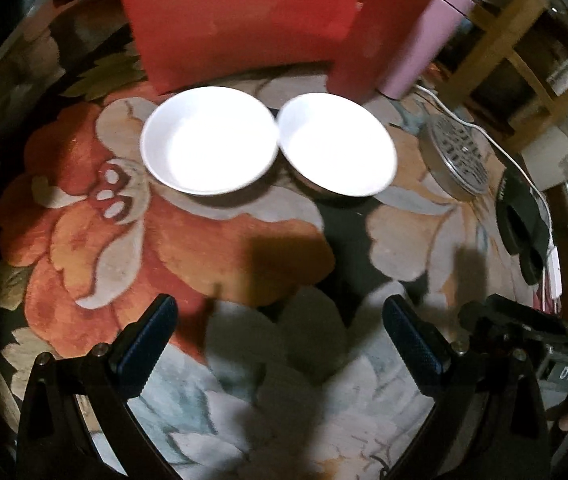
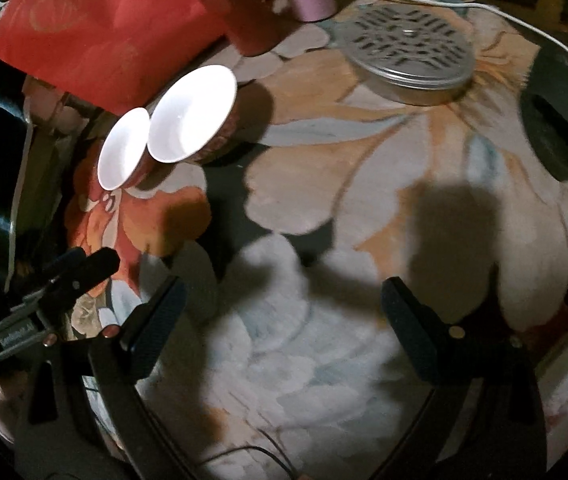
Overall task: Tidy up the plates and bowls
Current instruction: 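Move the left tool to a white bowl and close on its rim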
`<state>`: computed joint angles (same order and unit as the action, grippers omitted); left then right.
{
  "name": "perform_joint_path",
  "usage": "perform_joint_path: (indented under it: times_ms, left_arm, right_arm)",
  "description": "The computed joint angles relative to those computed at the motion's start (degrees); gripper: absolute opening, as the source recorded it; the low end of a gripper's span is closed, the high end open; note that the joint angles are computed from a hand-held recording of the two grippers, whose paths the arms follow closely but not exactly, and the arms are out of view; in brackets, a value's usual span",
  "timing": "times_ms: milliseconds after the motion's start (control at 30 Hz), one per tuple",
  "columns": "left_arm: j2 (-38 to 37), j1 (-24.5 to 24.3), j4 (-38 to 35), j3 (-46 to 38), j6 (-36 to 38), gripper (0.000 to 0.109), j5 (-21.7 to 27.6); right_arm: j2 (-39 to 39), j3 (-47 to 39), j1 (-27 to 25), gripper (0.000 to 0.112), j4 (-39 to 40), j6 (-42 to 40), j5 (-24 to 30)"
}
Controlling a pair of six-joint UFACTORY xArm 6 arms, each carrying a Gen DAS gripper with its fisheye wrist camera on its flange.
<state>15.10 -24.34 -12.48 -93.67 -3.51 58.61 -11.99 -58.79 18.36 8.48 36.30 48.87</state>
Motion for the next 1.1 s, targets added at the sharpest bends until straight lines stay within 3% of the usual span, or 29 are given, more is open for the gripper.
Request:
perform_joint_path:
  times_ms: [433, 700, 833, 967, 1100]
  left_arm:
    - [3.2, 4.3, 0.9, -3.5, -1.8, 0.102, 0.3]
    - [2.2, 5.5, -0.5, -1.0, -0.9, 0.102, 0.1]
    - [1.5, 5.7, -1.1, 0.3, -0.7, 0.102, 0.0]
    - [1.1, 5.8, -1.7, 1.0, 0.2, 0.102, 0.2]
    - [0.8, 6.0, -2.5, 1.7, 1.0, 0.102, 0.2]
  right_arm:
    - [14.8, -10.4, -2.3, 0.095, 4.0, 1.5, -8.5]
    - [23.7, -18.6, -3.0, 0.063, 8.9, 2.5, -7.9]
    - [27.1, -21.8, -3.2, 0.018, 11.4, 1.8, -5.0]
    - [25.6, -19.1, -3.2, 0.014, 14.6, 0.0, -7.3]
    - [22.3, -13.9, -3.8, 0.013, 25.1, -8.7, -7.9]
